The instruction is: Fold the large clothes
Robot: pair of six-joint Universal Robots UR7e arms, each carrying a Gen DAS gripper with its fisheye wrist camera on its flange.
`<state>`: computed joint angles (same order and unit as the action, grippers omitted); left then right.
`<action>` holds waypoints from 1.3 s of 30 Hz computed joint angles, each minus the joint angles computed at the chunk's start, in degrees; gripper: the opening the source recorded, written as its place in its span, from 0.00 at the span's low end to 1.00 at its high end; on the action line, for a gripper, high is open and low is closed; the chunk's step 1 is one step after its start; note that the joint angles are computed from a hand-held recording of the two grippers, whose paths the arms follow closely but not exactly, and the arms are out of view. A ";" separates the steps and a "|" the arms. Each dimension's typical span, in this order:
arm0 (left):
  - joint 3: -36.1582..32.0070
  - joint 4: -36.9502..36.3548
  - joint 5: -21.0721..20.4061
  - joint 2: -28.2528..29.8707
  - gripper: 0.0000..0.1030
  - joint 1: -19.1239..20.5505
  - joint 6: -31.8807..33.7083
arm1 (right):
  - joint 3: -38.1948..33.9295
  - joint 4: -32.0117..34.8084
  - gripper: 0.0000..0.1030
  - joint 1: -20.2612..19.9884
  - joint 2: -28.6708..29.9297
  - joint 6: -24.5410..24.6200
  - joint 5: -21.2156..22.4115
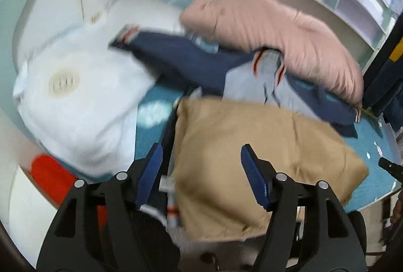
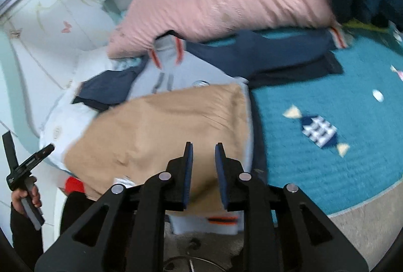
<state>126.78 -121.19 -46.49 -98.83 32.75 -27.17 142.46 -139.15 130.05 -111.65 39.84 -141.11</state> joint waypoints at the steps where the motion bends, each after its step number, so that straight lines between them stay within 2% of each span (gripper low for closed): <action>1: -0.22 -0.52 1.02 0.68 0.67 -1.40 0.11 | -0.38 -2.27 0.18 -0.53 1.83 -1.59 0.51; 3: -0.56 -3.97 -1.50 1.64 0.75 -1.86 2.13 | -0.70 -7.47 0.18 -2.71 5.47 -5.35 3.34; 4: -1.11 -6.00 -4.45 3.01 0.76 -1.21 3.55 | -0.66 -10.32 0.18 -4.05 7.45 -6.91 4.81; 6: -1.64 -8.46 -7.76 6.16 0.76 0.39 5.14 | -0.62 -13.86 0.18 -6.65 10.80 -8.59 6.83; 7: -2.15 -8.14 -8.99 8.03 0.76 1.44 5.26 | -0.34 -15.76 0.18 -8.03 12.12 -9.19 8.04; 9: -2.63 -5.77 -10.45 11.33 0.76 3.17 4.22 | -0.11 -15.30 0.18 -10.34 13.87 -8.16 8.68; 13: -1.28 -1.30 -10.87 15.55 0.75 7.41 1.01 | 2.41 -11.90 0.13 -15.67 13.33 -6.01 9.16; 16: 0.26 -2.24 -14.61 16.68 0.74 11.81 1.26 | 6.31 -13.14 0.00 -21.50 11.23 -8.91 11.92; 18: 1.55 -4.50 -14.69 16.46 0.74 12.23 2.76 | 9.17 -17.12 0.00 -25.11 9.42 -11.50 15.52; 20: 1.82 -4.57 -13.66 16.67 0.74 11.61 3.20 | 9.31 -17.69 0.00 -24.98 9.75 -11.73 15.19; 22: 1.44 -4.61 -13.83 16.78 0.74 11.74 2.93 | 7.28 -13.90 0.01 -22.53 10.62 -8.97 12.88; 23: 1.57 -4.93 -13.86 16.57 0.74 11.70 2.89 | 6.13 -12.67 0.06 -20.85 10.67 -7.24 12.34; 27: 2.65 -7.51 -14.14 16.03 0.75 11.81 3.75 | 1.93 -17.37 0.06 -16.54 14.50 -8.49 13.22; 29: 3.21 -8.03 -13.59 15.53 0.76 11.39 4.01 | -1.31 -21.09 0.06 -16.85 18.77 -11.62 16.65; 33: 4.01 -8.09 -13.34 13.83 0.79 10.26 4.80 | -7.80 -25.99 0.06 -17.73 29.41 -15.09 19.22; 35: 4.15 -7.67 -13.41 12.97 0.80 9.97 5.39 | -10.37 -25.86 0.06 -19.13 32.66 -16.01 20.71; 39: 3.92 -8.08 -15.63 11.61 0.81 11.25 6.76 | -14.69 -21.77 0.03 -21.38 39.53 -14.10 19.01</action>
<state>130.70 -129.27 -62.12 -87.22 44.00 -20.41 127.77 -160.92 108.67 -72.12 25.74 -122.10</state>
